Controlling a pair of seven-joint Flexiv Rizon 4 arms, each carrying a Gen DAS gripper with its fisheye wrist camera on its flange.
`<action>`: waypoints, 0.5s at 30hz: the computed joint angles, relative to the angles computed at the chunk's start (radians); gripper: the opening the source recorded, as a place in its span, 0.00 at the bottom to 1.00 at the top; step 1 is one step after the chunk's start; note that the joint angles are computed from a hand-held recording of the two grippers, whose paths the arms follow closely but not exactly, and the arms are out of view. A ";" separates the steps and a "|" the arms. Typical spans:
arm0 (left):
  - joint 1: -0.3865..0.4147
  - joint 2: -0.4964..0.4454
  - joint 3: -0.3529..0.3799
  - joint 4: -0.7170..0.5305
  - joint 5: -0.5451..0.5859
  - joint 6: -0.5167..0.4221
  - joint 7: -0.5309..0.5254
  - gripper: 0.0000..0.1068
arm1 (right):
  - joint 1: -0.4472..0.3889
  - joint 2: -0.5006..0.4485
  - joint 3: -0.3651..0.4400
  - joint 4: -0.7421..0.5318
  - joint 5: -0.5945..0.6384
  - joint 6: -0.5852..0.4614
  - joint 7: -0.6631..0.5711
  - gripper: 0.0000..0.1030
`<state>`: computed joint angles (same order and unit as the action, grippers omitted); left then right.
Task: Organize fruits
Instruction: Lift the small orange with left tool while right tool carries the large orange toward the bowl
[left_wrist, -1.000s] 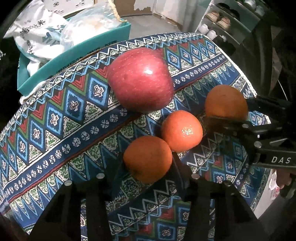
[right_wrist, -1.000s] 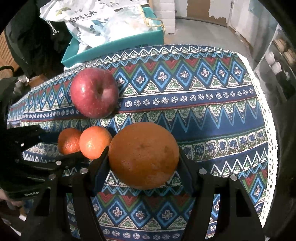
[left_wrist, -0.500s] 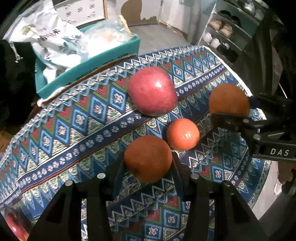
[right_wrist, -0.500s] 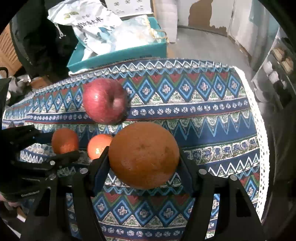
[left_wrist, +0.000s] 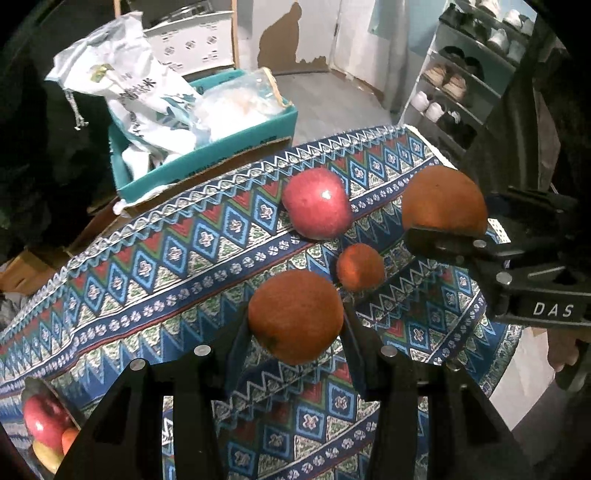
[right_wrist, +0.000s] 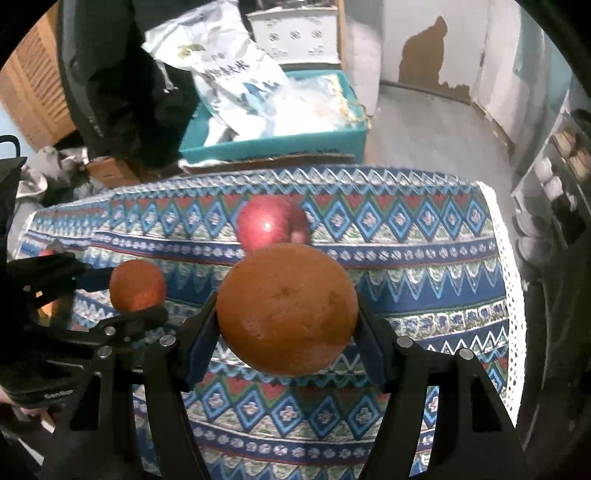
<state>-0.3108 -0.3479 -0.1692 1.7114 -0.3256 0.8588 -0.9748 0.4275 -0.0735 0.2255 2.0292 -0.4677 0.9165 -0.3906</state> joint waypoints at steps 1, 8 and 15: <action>0.004 0.010 0.000 0.011 -0.008 0.004 0.002 0.45 | 0.004 -0.002 0.001 -0.007 -0.006 -0.006 -0.002 0.65; 0.024 0.068 0.009 0.062 -0.040 0.030 0.031 0.45 | 0.028 -0.020 0.005 -0.053 -0.027 -0.011 -0.014 0.65; 0.046 0.121 0.025 0.103 -0.072 0.044 0.052 0.45 | 0.057 -0.049 0.007 -0.107 -0.036 -0.010 -0.032 0.65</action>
<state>-0.2653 -0.2269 -0.1440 1.8144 -0.3973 0.9027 -0.9232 0.4842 -0.1225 0.2324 1.9219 -0.5039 0.9069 -0.4230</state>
